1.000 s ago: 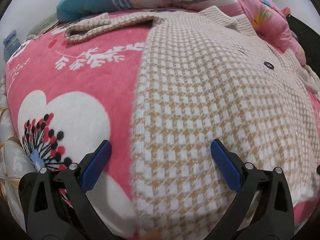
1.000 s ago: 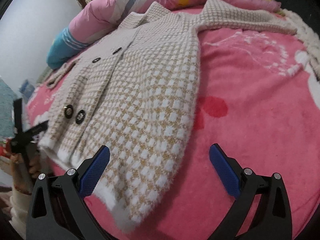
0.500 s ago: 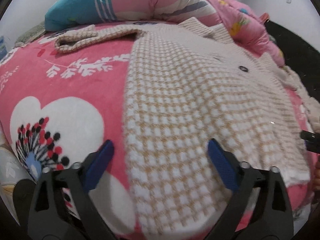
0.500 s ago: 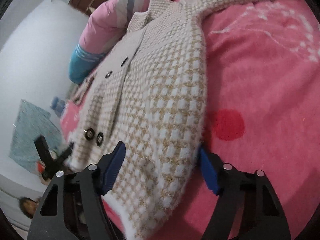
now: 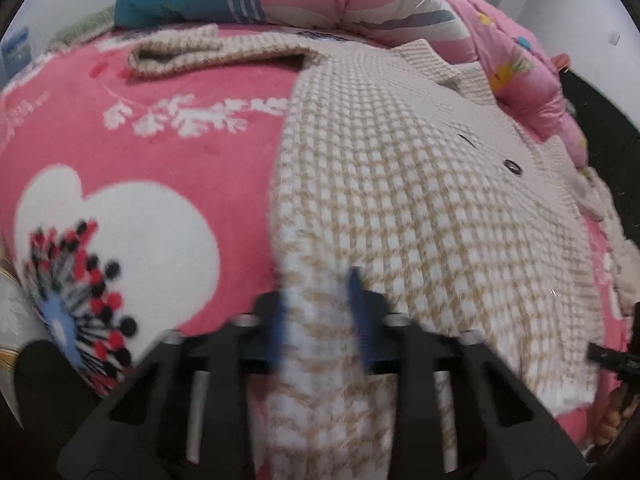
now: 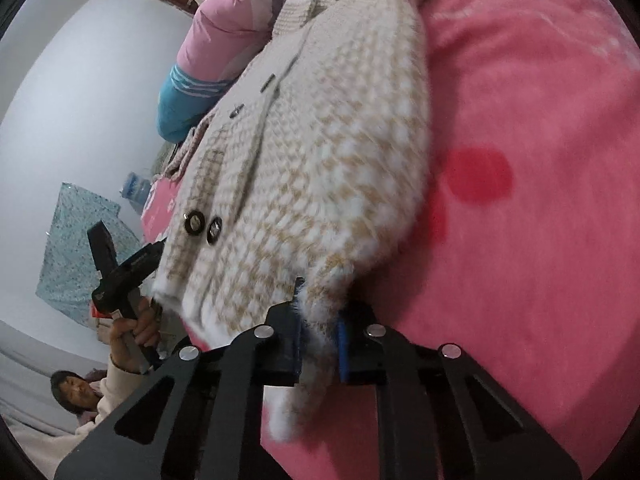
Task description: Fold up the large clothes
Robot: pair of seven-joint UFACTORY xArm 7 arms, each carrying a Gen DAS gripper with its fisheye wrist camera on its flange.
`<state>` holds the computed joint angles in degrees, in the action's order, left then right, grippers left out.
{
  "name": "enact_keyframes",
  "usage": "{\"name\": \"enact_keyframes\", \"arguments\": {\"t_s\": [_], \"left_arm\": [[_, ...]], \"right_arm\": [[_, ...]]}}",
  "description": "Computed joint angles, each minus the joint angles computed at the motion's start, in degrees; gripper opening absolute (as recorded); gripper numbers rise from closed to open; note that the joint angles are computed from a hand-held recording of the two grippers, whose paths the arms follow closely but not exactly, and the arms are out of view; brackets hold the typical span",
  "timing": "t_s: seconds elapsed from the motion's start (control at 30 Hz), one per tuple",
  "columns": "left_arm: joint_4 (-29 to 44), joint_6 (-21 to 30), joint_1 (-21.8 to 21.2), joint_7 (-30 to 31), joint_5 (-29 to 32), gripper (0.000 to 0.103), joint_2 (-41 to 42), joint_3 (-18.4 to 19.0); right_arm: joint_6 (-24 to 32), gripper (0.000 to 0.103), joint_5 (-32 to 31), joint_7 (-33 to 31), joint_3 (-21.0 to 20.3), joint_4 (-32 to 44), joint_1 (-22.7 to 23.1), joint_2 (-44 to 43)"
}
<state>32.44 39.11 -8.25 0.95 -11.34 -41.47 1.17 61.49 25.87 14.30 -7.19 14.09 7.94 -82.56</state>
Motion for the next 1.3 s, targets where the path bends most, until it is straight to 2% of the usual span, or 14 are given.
{"name": "enact_keyframes", "arguments": {"t_s": [0.13,0.3,0.4,0.5,0.7,0.73,0.83,0.9,0.97,1.03,1.07,1.1,1.17,1.3], "left_arm": [[1.75,1.25,2.15,-1.24,6.17,0.007,-5.36,-4.59],[5.26,7.53,0.94,-1.47,7.26,0.007,-10.63,-3.97],[5.03,11.45,0.27,-1.11,8.11,0.007,-16.04,-4.89],[3.96,18.94,-0.84,-1.09,7.54,0.007,-24.0,-4.46],[-0.08,35.51,-1.67,-3.11,3.03,0.008,-38.76,-1.83],[-1.33,36.92,-1.52,-3.21,2.61,0.011,-39.83,-1.63],[-5.89,39.53,0.23,-3.53,3.37,0.019,-41.37,-2.34],[-7.22,39.44,2.62,-3.45,5.48,0.022,-41.46,-1.04],[-6.32,38.64,4.6,-2.89,6.68,0.039,-41.07,1.44],[-5.61,36.01,6.32,-1.78,7.86,0.049,-40.69,2.89],[-5.07,34.05,7.2,-1.1,8.69,0.055,-39.88,3.26],[-4.19,31.52,7.76,-0.74,9.03,0.058,-37.72,3.29],[-3.28,26.25,8.8,-0.16,9.33,0.074,-34.69,3.74],[-1.81,12.71,10.41,0.49,10.9,0.084,-26.83,1.69]], "right_arm": [[-1.32,0.008,-2.18,-1.44,1.44,6.05,0.4,-1.5],[-0.37,0.008,-5.34,-3.05,0.17,12.54,-0.13,-3.68],[3.19,0.008,-6.41,-2.31,-1.02,14.81,-1.06,-7.18],[11.03,0.008,-7.95,-0.57,-2.9,17.94,-2.09,-10.29],[32.84,0.008,-12.02,5.41,-4.87,23.26,-6.2,-18.61],[35.23,0.009,-12.73,5.73,-5.41,23.07,-6.46,-19.05],[44.91,0.011,-19.86,3.86,-1.95,22.33,-7.63,-15.73],[46.58,0.013,-25.4,1.4,1.47,23.29,-8.86,-12.02],[44.93,0.015,-29.28,-0.33,3.1,25.54,-10.02,-8.43],[38.9,0.035,-30.7,-1.47,4.64,28.12,-10.5,-4.91],[35.85,0.055,-30.52,-1.75,5.46,28.79,-10.57,-3.85],[31.24,0.066,-30.03,-1.91,6.64,29.18,-10.4,-2.52],[22.46,0.074,-27.74,-2.21,9.18,28.91,-9.05,-0.03],[3.92,0.088,-19.47,-2.78,14.14,27.81,-2.42,12.35]]}}
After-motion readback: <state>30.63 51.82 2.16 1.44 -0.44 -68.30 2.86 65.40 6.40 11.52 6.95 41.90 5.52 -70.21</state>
